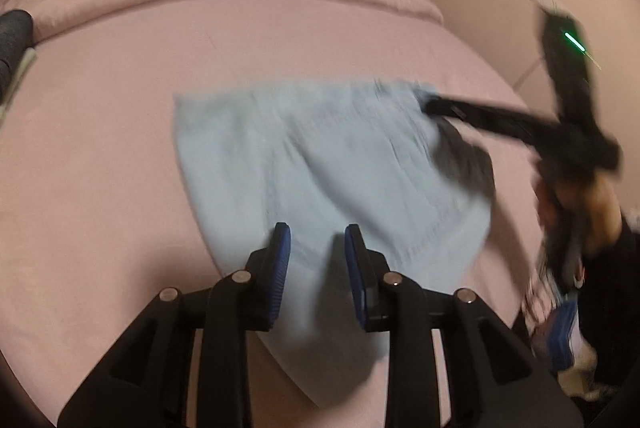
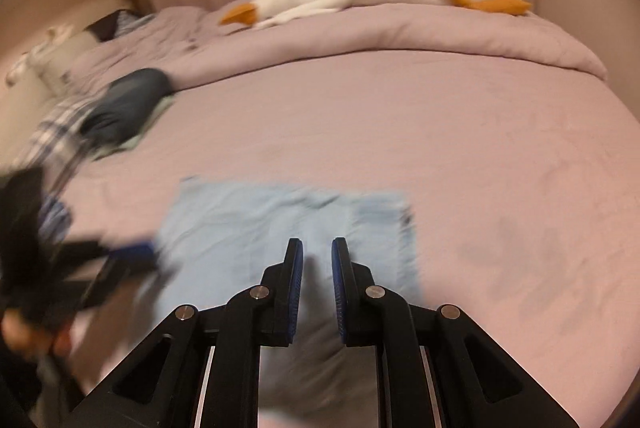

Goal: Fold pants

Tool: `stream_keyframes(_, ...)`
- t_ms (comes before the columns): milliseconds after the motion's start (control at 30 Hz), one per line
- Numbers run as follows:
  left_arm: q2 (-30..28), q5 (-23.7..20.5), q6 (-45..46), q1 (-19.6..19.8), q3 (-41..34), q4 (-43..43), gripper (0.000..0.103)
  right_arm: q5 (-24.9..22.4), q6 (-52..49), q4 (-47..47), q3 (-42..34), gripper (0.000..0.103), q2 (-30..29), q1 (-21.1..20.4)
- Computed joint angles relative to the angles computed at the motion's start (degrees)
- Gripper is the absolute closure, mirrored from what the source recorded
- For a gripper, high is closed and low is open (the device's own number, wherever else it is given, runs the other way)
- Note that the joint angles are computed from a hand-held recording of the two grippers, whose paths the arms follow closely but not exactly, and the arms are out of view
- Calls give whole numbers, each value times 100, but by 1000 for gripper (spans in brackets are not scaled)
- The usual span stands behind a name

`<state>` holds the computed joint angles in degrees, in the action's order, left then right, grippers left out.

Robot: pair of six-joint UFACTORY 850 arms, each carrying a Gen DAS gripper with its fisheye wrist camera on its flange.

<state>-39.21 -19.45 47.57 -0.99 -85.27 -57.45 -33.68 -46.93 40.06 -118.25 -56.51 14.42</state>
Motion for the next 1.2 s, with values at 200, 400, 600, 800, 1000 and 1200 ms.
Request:
stream_keyframes(200,-24,139,-800,-98,-4,762,75,-621,1309,-1197,-1189,89,-870,-16)
stream_keyframes(400,-49,223,-1191,-149,-52,1130,75,180,42,-257,492,88,250,-46)
stream_keyframes(600,-152,286,-1783,-229,-206,1712,75,827,-218,-849,2026,88,1047,13)
stream_keyframes(800,148,504,-1376,-185,198,940,61,847,-488,-576,2150,88,1060,-66)
stream_keyframes(1000,513,188,199,183,805,-1519,38,-491,-786,1339,1764,37,912,-676)
stream_keyframes(1200,428,-1114,636,703,1150,-3356,34,-1539,190,1896,1160,30,399,-1163)
